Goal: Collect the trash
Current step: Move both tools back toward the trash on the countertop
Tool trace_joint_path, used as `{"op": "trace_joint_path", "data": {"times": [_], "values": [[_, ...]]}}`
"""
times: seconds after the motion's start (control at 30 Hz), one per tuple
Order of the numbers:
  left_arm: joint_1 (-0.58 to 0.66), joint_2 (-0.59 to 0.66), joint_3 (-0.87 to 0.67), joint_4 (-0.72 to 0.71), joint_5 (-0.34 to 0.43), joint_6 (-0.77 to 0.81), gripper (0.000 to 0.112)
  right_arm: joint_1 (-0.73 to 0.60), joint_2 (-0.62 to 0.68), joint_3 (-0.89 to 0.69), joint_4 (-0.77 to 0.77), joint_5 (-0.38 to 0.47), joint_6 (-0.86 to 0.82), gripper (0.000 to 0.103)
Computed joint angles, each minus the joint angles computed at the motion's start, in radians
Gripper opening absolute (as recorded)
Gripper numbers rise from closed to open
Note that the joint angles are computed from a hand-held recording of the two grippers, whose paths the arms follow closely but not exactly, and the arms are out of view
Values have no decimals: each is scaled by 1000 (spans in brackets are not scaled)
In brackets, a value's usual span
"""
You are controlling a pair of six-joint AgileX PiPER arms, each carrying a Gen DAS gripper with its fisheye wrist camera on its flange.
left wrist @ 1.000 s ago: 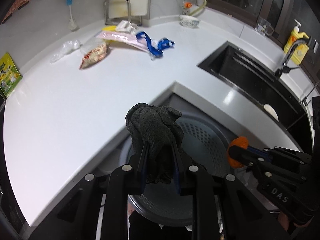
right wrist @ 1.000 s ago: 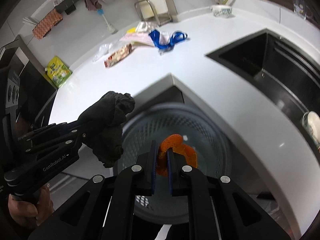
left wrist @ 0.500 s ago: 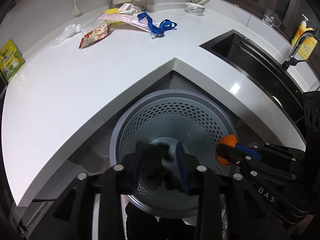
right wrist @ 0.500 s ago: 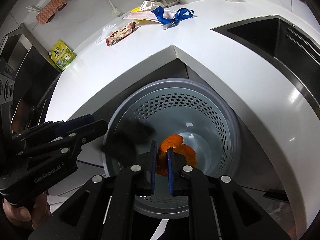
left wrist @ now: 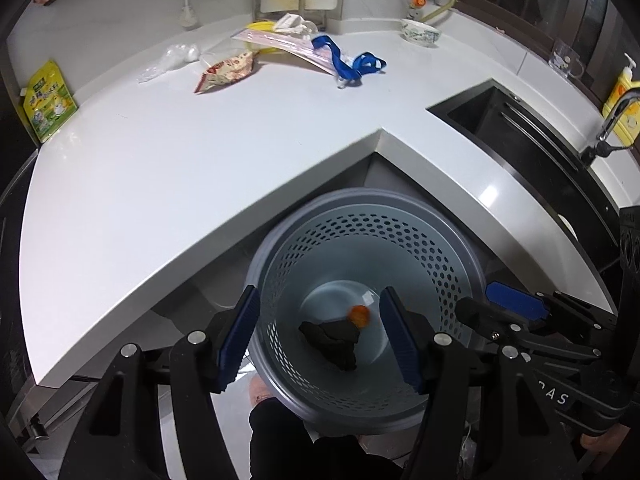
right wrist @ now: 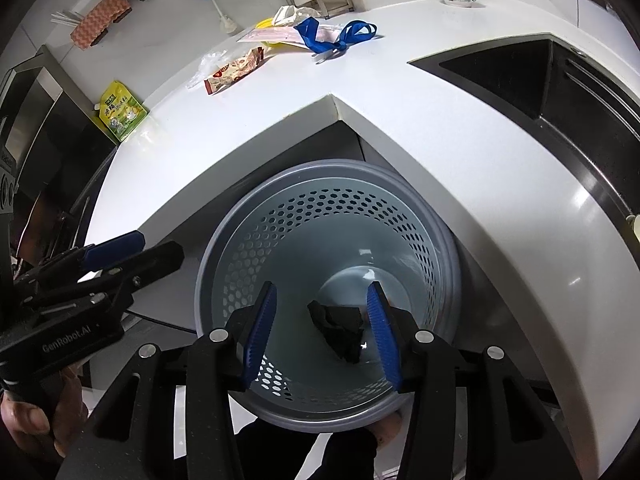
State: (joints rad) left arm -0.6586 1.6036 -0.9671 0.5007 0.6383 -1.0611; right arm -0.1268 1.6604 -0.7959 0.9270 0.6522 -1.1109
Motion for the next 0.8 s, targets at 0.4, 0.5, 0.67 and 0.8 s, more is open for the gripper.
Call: {"op": "trace_joint_path", "data": {"times": [0.4, 0.5, 0.67, 0.8], "values": [[15, -63, -26, 24, 56, 2, 74, 3, -43, -30, -35, 25, 51, 53], [28, -87, -34, 41, 73, 6, 79, 13, -52, -54, -41, 24, 77, 59], [72, -140, -38, 57, 89, 31, 91, 47, -65, -93, -48, -3, 127, 64], [125, -160, -55, 64, 86, 79, 94, 85, -73, -116, -46, -47, 156, 68]]}}
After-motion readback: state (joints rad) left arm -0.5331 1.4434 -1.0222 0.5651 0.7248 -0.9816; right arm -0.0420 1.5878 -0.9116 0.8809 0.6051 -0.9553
